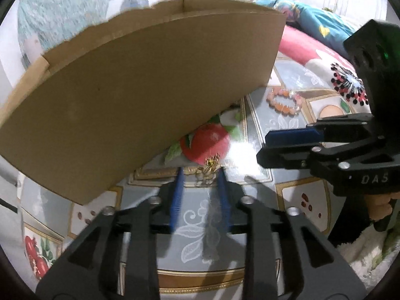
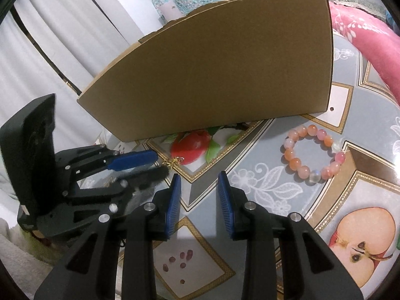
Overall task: Organize jewelry
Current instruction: 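Close the left tool on the gold flower earring and lift it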
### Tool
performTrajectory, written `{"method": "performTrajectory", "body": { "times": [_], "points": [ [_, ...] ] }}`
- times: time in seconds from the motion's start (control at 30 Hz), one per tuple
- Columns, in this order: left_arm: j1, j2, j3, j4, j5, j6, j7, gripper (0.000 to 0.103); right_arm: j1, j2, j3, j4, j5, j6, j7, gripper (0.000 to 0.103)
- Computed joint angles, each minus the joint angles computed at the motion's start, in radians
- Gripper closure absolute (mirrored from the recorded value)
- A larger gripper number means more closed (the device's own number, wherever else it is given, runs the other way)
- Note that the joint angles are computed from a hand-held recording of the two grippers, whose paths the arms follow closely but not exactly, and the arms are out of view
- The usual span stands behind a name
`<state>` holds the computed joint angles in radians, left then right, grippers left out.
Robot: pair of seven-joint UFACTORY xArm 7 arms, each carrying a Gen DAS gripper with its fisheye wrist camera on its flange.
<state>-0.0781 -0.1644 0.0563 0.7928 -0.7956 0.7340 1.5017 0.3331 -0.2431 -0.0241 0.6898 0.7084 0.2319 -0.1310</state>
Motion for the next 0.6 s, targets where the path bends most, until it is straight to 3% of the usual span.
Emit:
{"method": "performTrajectory", "body": {
  "times": [0.2,0.5,0.6],
  "points": [
    [-0.007,-0.004,-0.005,-0.013,-0.007,-0.023,0.013,0.073,0.009,0.002,-0.007,-0.001,0.024,-0.007,-0.015,0.073],
    [-0.006,0.001,0.0,-0.01,-0.012,-0.03,0.002,0.101,0.007,-0.003,-0.008,-0.004,0.029,-0.005,-0.02,0.073],
    [-0.002,0.009,0.005,-0.003,-0.027,-0.02,0.006,0.103,0.003,-0.006,-0.007,-0.004,0.025,-0.002,-0.017,0.073]
  ]
}}
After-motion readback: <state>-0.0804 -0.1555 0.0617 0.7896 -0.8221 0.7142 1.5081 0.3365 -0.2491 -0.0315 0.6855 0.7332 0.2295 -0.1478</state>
